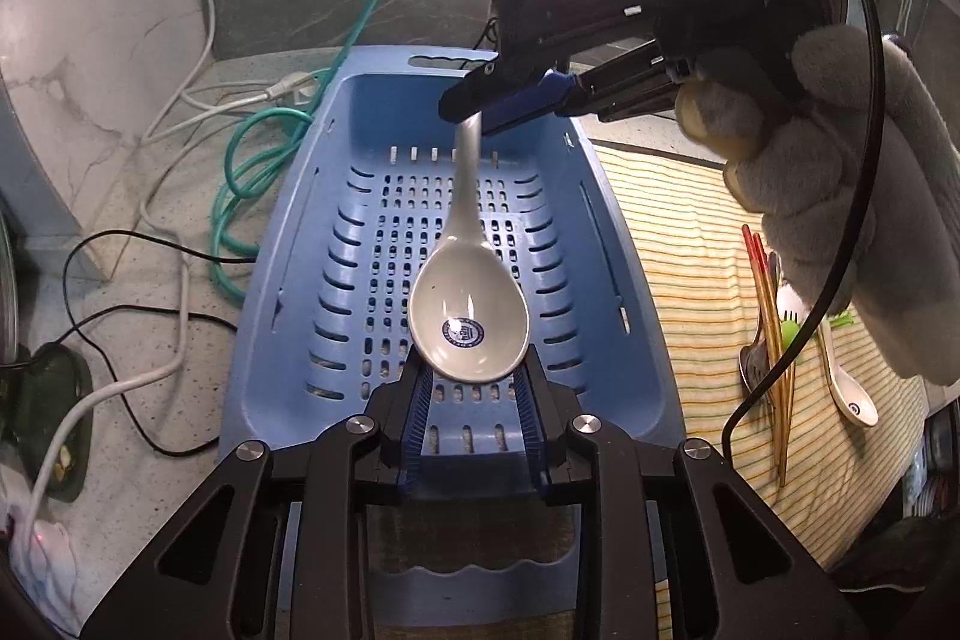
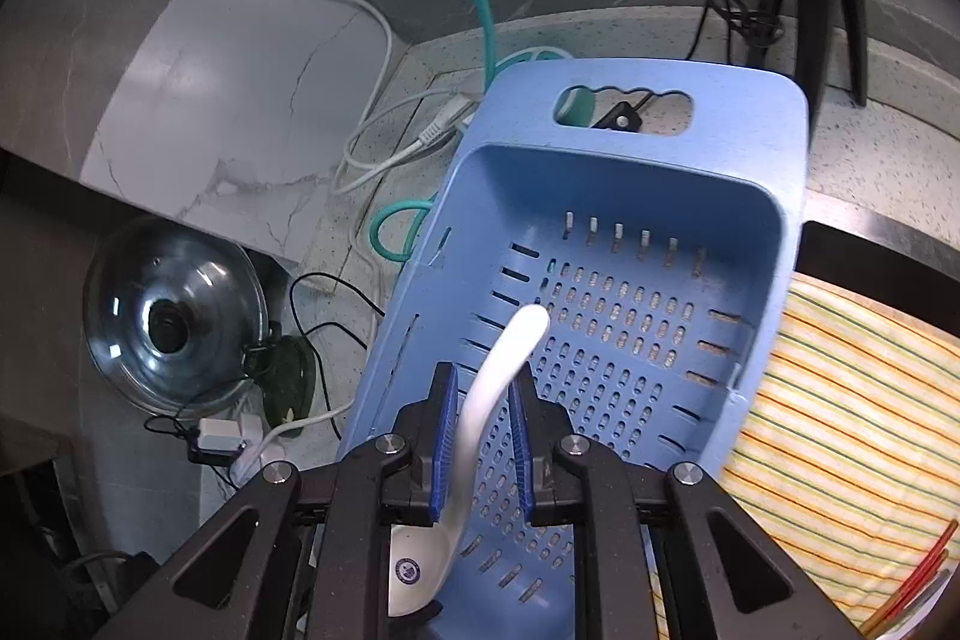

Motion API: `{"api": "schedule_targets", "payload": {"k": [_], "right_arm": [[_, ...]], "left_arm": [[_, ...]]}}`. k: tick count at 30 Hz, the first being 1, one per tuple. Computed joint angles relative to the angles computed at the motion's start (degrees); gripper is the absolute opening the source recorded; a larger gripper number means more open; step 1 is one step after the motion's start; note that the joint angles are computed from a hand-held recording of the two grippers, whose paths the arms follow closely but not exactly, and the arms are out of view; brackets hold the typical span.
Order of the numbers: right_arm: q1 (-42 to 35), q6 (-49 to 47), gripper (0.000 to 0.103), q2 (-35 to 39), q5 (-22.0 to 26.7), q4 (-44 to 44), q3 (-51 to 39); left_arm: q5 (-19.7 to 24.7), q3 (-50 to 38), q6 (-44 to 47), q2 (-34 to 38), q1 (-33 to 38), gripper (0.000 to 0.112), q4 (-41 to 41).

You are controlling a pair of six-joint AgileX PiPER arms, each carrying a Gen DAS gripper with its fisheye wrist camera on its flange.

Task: Organize utensils
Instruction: 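Lift the white ceramic spoon with the right tool into the blue basket, then open the right tool and move it back over the cloth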

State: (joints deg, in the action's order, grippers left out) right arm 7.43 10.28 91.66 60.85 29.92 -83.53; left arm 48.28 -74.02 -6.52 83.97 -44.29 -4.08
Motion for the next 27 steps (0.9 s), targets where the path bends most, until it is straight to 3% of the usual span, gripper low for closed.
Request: {"api": "schedule_targets", "payload": {"k": [2, 4, 6, 16, 23, 27], "right_arm": [[1.9, 1.39, 0.021, 0.7, -0.07, -3.08, -1.33], [3.24, 3.08, 0.046, 0.62, -0.35, -5.98, -1.94], [3.8, 3.88, 0.054, -0.1, -1.18, -7.59, -1.82], [2.04, 3.34, 0.054, -5.3, 0.9, -8.21, 0.16], [-2.31, -0.08, 0.054, -11.85, 3.65, -6.28, 3.69], [-7.46, -4.19, 0.054, -16.3, 7.63, -3.32, 4.93]], "left_arm": [[0.57, -0.42, -0.49, 0.01, 0.72, 0.026, 0.43], [0.97, -0.51, 0.08, -0.59, 1.37, 0.026, -0.5], [1.21, -0.48, 0.38, -0.96, 1.79, 0.026, -0.7], [2.35, -0.25, -3.08, -3.05, 0.38, 0.026, 0.88], [4.67, -2.26, -12.62, -4.52, -5.84, 0.027, 8.05], [7.22, -4.85, -18.96, -4.91, -10.76, 0.026, 12.9]]}}
